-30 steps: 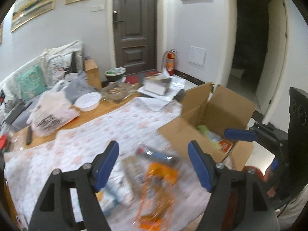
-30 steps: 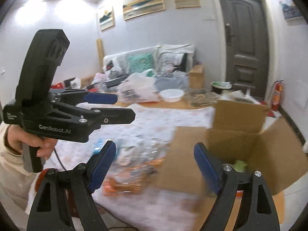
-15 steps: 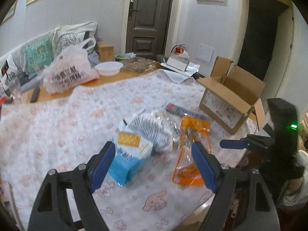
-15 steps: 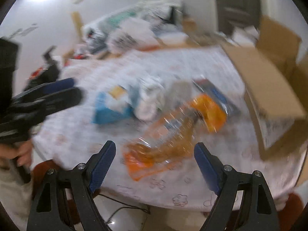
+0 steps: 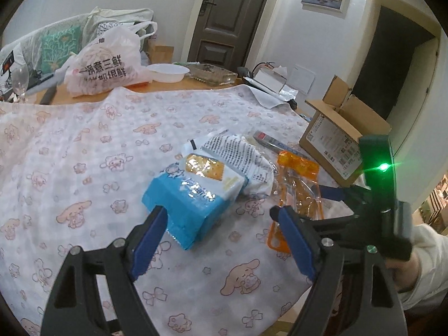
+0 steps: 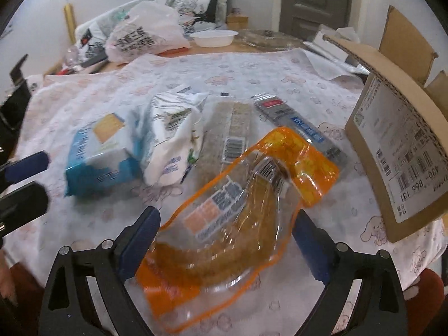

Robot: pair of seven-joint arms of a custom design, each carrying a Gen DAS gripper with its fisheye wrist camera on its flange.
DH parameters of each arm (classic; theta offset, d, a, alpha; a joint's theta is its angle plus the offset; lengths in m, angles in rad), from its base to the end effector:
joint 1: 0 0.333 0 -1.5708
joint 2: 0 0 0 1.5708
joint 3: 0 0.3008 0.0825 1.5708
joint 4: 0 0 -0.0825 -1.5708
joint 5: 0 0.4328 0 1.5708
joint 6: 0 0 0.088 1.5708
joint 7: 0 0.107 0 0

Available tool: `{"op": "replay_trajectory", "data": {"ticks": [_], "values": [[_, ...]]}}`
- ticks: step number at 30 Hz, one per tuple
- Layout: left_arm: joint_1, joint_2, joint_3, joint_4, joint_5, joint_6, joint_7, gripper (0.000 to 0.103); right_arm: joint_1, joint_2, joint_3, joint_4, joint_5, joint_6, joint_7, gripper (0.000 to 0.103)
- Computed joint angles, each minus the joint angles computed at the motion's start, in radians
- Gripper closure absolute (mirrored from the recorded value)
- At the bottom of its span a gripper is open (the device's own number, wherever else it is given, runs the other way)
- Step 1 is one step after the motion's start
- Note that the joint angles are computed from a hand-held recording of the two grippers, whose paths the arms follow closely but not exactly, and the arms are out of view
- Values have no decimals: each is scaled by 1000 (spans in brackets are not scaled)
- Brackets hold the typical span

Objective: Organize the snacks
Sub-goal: 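Grasp the orange-wrapped dried fish packet with the right tool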

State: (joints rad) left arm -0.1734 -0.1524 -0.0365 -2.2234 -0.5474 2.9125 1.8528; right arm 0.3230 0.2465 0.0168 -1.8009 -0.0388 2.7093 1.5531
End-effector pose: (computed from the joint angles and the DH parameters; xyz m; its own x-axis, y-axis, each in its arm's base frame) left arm 0.5829 -0.0922 0.4942 -0.1284 -0.9569 0.2606 -0.6809 -0.1059 -0.7247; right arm 0.6702 0.2375 0.4490 0.3623 -0.9311 0.0412 -0.7264 -0.3098 -0.6135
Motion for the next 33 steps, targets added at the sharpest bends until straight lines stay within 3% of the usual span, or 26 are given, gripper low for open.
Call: {"op": "replay_trajectory", "data": {"ticks": [6, 12, 19, 23, 25, 27, 30, 33], "values": [[-10, 3, 10, 6, -41, 5, 36, 24, 45, 1, -51, -18, -177, 60, 94, 10], [-17, 3, 7, 11, -88, 6, 88, 24, -10, -23, -15, -28, -89, 9, -19, 10], [-19, 7, 0, 19, -118, -5, 117, 23, -27, -70, -33, -73, -132, -14, 8, 10], [-18, 15, -6, 28, -129, -9, 129, 23, -72, -66, 15, -65, 55, -7, -89, 10], [-16, 21, -9, 35, -134, -14, 133, 23, -55, -55, 3, -59, 24, 13, -65, 11], [-9, 27, -16, 40, -125, -18, 125, 23, -40, -36, -13, -38, -23, -11, -22, 18], [0, 32, -23, 44, -113, -20, 111, 23, -54, -43, -6, -49, 21, 3, -50, 33], [0, 33, -24, 47, -129, -21, 125, 23, -63, -58, -4, -64, 26, -8, -91, 36]]}}
